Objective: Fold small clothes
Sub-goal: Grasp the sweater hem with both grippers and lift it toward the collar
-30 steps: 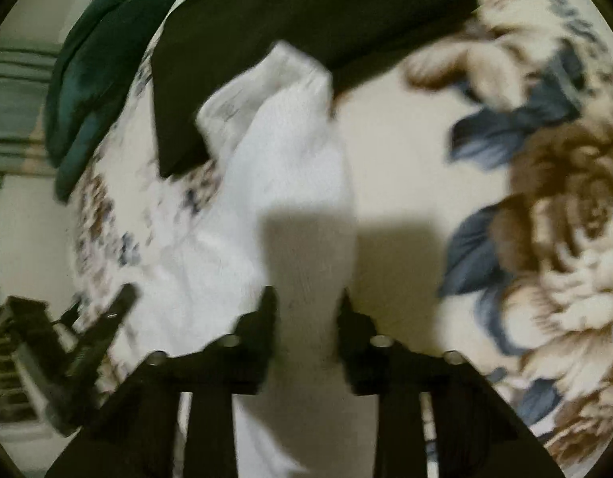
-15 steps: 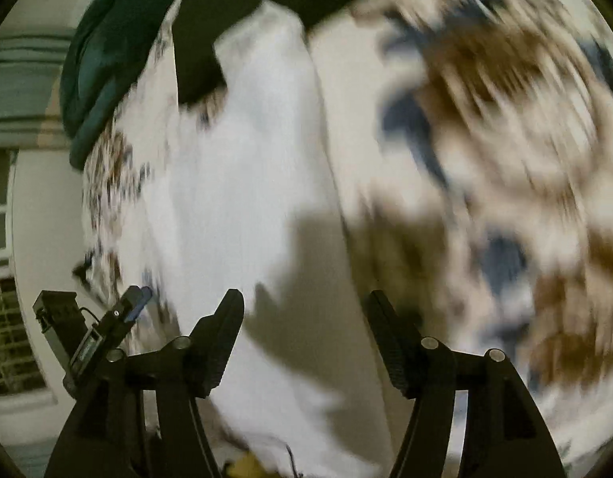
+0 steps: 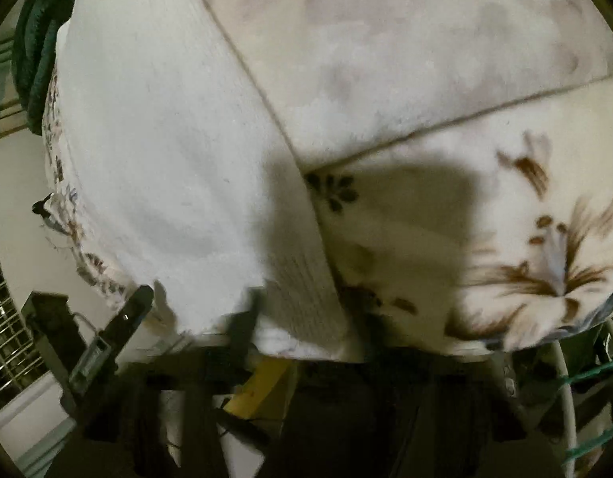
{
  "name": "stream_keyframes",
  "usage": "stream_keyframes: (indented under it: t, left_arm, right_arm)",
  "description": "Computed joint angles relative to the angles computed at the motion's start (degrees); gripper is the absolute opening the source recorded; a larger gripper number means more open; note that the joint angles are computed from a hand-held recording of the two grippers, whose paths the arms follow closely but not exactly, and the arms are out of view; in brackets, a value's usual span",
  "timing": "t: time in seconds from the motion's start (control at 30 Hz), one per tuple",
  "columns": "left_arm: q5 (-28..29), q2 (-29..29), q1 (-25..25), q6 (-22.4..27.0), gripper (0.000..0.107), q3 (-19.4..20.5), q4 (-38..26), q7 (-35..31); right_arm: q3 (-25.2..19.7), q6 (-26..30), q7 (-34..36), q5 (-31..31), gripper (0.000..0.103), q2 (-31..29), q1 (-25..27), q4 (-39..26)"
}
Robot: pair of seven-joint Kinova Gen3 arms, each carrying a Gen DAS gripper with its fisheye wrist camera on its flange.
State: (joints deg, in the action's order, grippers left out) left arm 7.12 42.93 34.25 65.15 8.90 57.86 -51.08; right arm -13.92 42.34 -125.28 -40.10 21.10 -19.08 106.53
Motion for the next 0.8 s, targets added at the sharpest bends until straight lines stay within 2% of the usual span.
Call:
stream_keyframes:
  t: [0.1,0.2,0.23,0.3,0.4,0.5,0.53,0.57,0.63,0.67,0.7,0.73,0.8]
  left_arm:
    - [-1.1,-3.0,1.3,-4.1,0.003,-1.0,3.9,1.6]
    - [-1.5,-6.7,0.9,-7.7,0.002,-1.0,8.8,2.9]
    - [-1.5,-7.2,0.6,-8.0,0.002,-0.8,9.8,2.9]
    - [-1.1,-7.7,-0.3,-9.0,0.002,-0.3,12.0,2.7]
    - [0.1,-7.1,-1.8,-9.8,0.003,0.9,13.2,1.2]
    - [1.9,-7.1,-3.3,-11.1,0.005,2.2,14.2,-1.3]
    - [3.8,-7.2,-4.8,-11.9,0.007,3.3,14.8,-2.9]
    - [5.5,-7.5,-6.1,-12.6,0.007,4.1,15.8,-4.3]
    - [8.7,-8.7,-8.4,-14.5,0.019,5.1,18.4,-6.8]
    - [9.4,-9.0,-8.7,-15.3,0.036,5.0,19.2,-7.4]
    - [10.3,-9.2,-9.1,-16.6,0.051,5.2,20.1,-8.1]
    - [11.7,-9.3,-9.9,-18.4,0.055,5.5,21.4,-8.9]
    - [15.7,-8.8,-12.3,-22.2,0.055,7.3,23.6,-11.4]
  right_arm:
    - [5.4,1.5,-7.0,6.9,0.004,-0.7,-8.0,-2.9]
    - [10.5,3.7,-14.0,10.0,0.004,-1.7,-15.9,-4.7]
    - [11.0,4.8,-16.3,11.6,0.003,-2.0,-17.5,-5.1]
    - [9.3,5.9,-19.8,14.0,0.003,-1.7,-17.5,-5.9]
    - [2.7,5.4,-21.8,16.3,0.003,0.2,-12.9,-6.2]
    - [0.0,6.4,-18.4,16.0,0.004,4.3,-10.4,-10.0]
    - [0.4,6.8,-16.2,15.0,0.004,4.7,-10.4,-10.4]
    - [1.5,6.8,-13.9,14.0,0.010,5.0,-10.7,-11.0]
    - [0.5,4.9,-10.1,10.5,0.027,4.0,-8.5,-9.1]
    - [-1.6,2.6,-8.3,8.2,0.047,2.9,-5.9,-6.7]
    - [-3.8,0.2,-6.7,5.8,0.060,1.9,-3.3,-4.3]
    - [-5.0,-2.1,-4.8,3.5,0.061,1.2,-1.7,-2.2]
    - [-4.5,-4.5,-1.5,-0.5,0.061,0.8,-1.3,0.2]
